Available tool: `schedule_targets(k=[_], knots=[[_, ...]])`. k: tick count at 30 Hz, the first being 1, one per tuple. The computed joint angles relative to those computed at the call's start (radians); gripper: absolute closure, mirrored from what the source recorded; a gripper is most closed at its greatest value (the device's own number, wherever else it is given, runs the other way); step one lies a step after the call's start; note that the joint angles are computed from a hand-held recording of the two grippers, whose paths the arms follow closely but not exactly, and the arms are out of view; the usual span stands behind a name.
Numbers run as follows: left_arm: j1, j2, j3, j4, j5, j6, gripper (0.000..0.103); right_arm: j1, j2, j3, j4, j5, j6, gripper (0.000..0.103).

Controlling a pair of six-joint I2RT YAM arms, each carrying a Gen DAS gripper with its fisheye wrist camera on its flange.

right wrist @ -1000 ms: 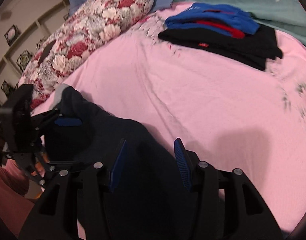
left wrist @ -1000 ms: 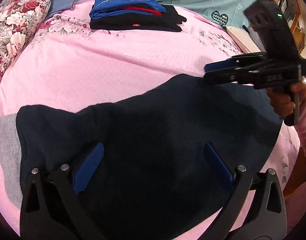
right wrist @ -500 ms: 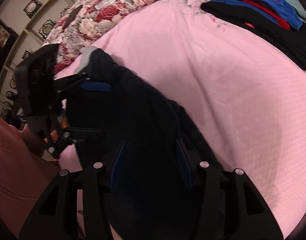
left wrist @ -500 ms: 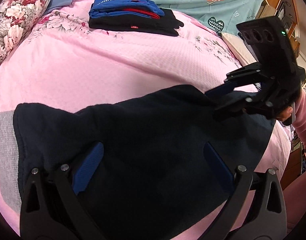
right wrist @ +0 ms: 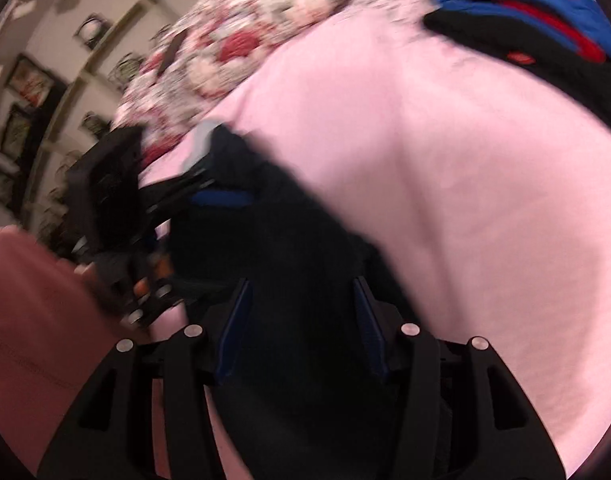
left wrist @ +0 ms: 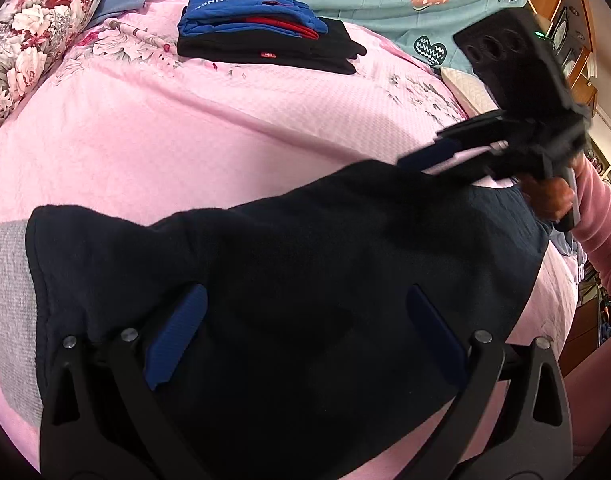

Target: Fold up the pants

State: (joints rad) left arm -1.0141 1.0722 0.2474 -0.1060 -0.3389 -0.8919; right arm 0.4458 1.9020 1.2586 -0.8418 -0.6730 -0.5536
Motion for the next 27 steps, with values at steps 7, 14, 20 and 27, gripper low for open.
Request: schedule_targets(k=[7, 14, 20, 27], knots=[[0.000, -0.004, -0.001, -0.002, 0.000, 0.001, 0.002, 0.017, 0.074, 0.033, 0.030, 0.054, 0.036, 0.049], [-0.001, -0.006, -0.002, -0.003, 0.000, 0.001, 0.002, 0.053, 0.046, 0.027, -0.081, 0.016, -0.105, 0.049], [0.009, -0.005, -0.004, 0.003, 0.008, 0.009, 0.002, 0.050, 0.167, 0.114, -0.132, -0.040, -0.112, 0.047], [0.011, -0.055, -0.015, -0.022, 0.001, 0.001, 0.002, -0.015, 0.320, 0.249, -0.073, -0.271, 0.051, 0.059]])
